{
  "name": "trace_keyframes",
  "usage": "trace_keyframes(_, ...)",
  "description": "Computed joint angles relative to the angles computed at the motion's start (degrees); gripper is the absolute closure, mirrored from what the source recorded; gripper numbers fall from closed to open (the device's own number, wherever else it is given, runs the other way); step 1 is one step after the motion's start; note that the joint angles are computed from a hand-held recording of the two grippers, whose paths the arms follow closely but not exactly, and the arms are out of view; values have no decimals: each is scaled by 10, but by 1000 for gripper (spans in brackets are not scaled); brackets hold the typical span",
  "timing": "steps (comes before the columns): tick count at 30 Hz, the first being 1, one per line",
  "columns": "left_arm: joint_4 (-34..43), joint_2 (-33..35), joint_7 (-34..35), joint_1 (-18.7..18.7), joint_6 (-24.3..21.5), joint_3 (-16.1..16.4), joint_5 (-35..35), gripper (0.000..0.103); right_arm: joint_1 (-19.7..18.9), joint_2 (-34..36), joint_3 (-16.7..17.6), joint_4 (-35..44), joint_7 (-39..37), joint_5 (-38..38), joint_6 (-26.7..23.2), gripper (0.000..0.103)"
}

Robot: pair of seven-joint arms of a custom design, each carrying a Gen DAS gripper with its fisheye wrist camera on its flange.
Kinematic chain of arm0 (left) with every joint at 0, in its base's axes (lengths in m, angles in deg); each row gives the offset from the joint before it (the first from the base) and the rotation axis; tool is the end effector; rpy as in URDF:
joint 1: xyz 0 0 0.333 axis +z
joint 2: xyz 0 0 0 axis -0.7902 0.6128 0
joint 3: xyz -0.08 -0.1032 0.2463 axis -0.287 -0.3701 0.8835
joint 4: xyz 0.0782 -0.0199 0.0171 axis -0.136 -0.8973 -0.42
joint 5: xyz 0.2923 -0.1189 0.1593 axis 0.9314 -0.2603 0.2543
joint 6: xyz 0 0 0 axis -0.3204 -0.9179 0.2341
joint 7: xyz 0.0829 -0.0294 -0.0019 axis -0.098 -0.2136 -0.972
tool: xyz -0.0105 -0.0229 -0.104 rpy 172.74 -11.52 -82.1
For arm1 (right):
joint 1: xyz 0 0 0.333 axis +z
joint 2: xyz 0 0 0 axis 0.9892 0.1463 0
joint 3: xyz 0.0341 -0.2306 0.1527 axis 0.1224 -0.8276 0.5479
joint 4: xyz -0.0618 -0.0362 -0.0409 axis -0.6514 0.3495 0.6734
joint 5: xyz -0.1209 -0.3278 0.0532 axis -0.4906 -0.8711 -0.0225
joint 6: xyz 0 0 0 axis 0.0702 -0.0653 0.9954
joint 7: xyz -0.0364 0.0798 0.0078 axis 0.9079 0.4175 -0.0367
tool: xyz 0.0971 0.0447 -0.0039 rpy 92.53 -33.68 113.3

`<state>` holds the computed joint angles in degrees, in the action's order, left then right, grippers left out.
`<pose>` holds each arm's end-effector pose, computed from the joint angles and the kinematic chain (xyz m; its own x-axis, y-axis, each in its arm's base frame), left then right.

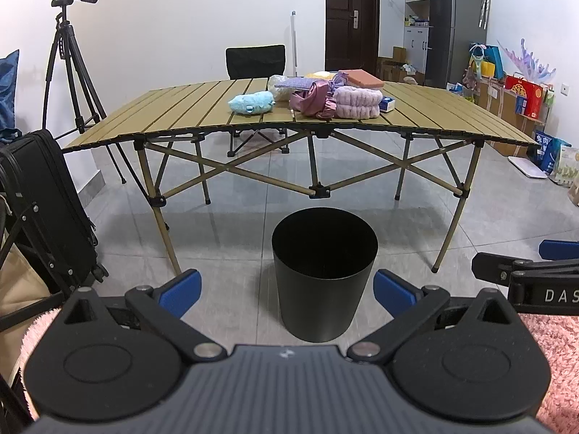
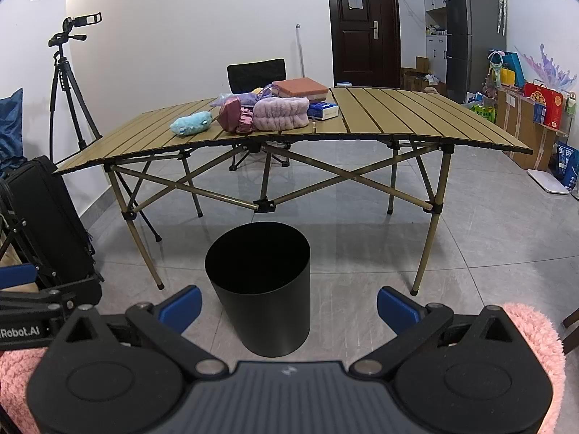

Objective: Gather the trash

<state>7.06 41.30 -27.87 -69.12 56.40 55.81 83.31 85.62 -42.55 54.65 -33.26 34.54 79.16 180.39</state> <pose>0.5809 -0.2370 0.6227 0.2383 -0.9707 -0.0311 -0.5945 -0.1205 -0.7950 0.6358 0.0507 0.6136 0.3371 -0.9361 -0.1003 -0.6111 -0.1365 -0.7797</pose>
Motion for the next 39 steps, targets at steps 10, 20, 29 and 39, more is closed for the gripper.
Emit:
trace_keyframes(10,-2,-1,-2,0,3,1,3,0,1,0,0,-1,0,0,4,0)
trace_keyframes(20,-3,-2,-5,-1,2,0,6,0,0,-2,0,-4,-1,1,4,0)
trace_keyframes(29,-3,-1,-4,0,2,0,6,0,0,-5,-1,-9,1,2,8,0)
trace_keyframes(39,-3,-2,-5,-1,2,0,6,0,0,-4,-1,-9,0,3,8,0)
